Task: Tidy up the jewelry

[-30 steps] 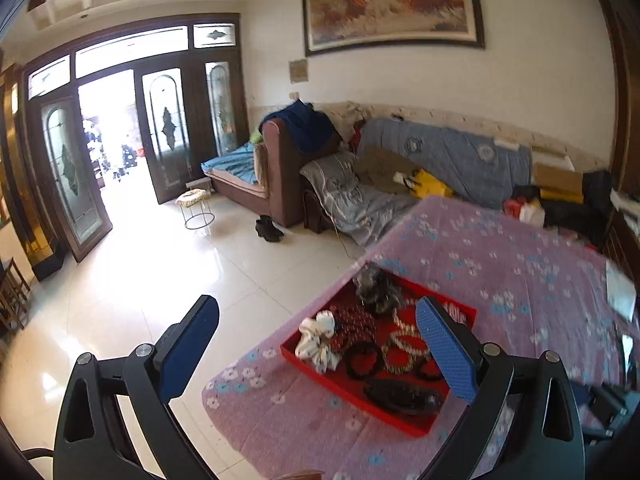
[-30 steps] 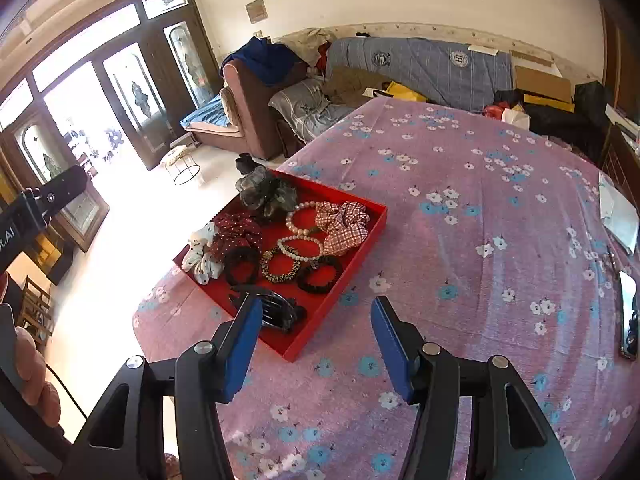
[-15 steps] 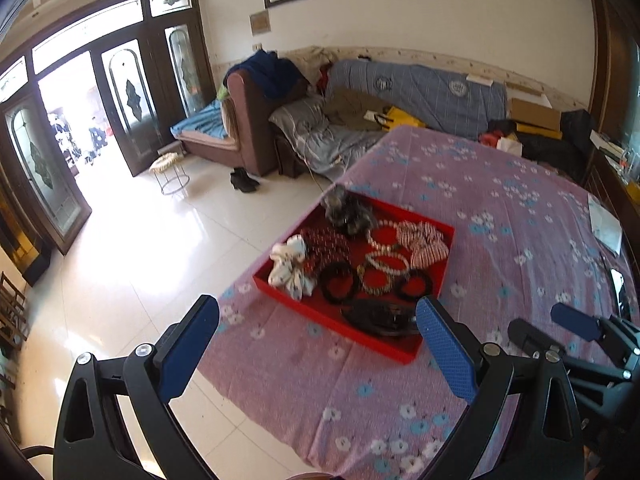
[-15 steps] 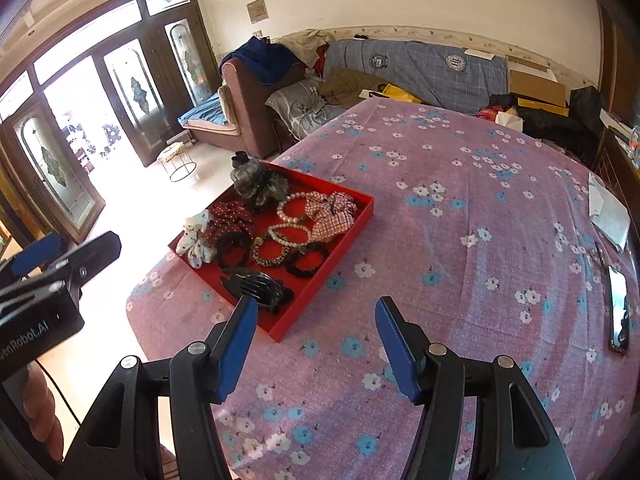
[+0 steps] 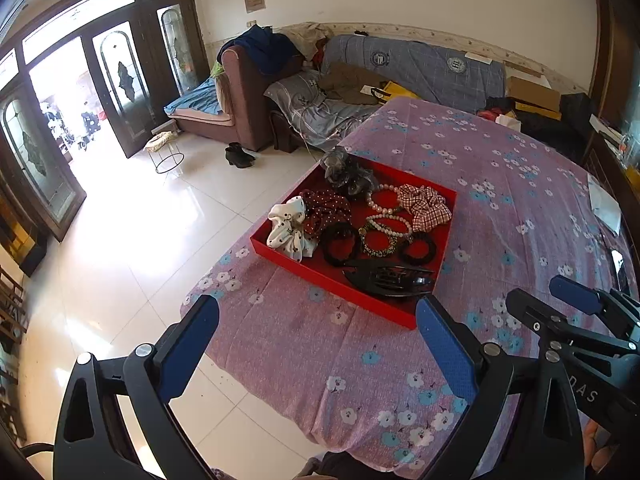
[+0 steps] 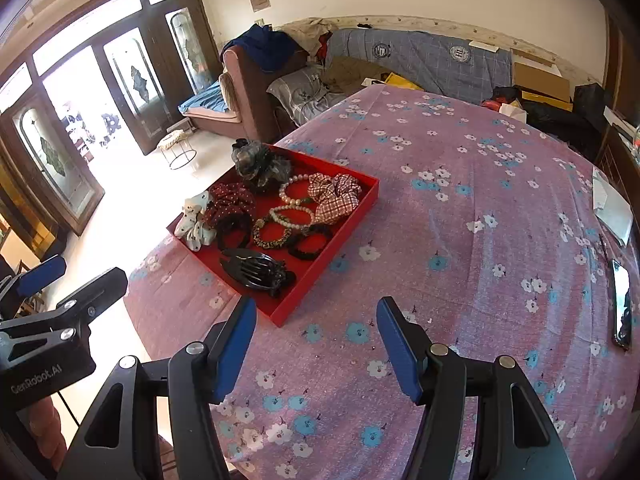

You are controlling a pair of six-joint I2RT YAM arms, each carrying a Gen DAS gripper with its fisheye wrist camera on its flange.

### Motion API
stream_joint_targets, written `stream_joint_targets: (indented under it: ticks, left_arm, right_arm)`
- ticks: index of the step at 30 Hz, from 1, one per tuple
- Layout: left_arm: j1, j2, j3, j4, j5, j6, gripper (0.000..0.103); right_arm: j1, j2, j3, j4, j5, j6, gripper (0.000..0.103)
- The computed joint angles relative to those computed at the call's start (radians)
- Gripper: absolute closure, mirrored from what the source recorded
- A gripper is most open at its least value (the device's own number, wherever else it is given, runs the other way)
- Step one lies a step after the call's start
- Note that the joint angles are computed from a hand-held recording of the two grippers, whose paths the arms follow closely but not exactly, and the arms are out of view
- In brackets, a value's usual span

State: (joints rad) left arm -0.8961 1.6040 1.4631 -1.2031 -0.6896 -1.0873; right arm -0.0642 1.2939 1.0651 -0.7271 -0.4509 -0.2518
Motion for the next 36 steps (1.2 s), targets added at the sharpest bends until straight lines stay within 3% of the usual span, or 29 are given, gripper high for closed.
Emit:
stream_joint_targets:
  ticks: [16, 36]
  left_arm:
    - [0.041, -0.045, -0.073, 0.083, 0.064, 0.064, 0.004]
    - [0.215, -0.081, -0.177, 0.24, 0.199, 0.268, 0.004]
  right_arm:
    - [0.037, 0.011, -0.006, 0.018, 0.065, 0.045, 0.034]
    - [0.164, 0.111, 0.04, 0.055, 0.175, 0.164, 0.033]
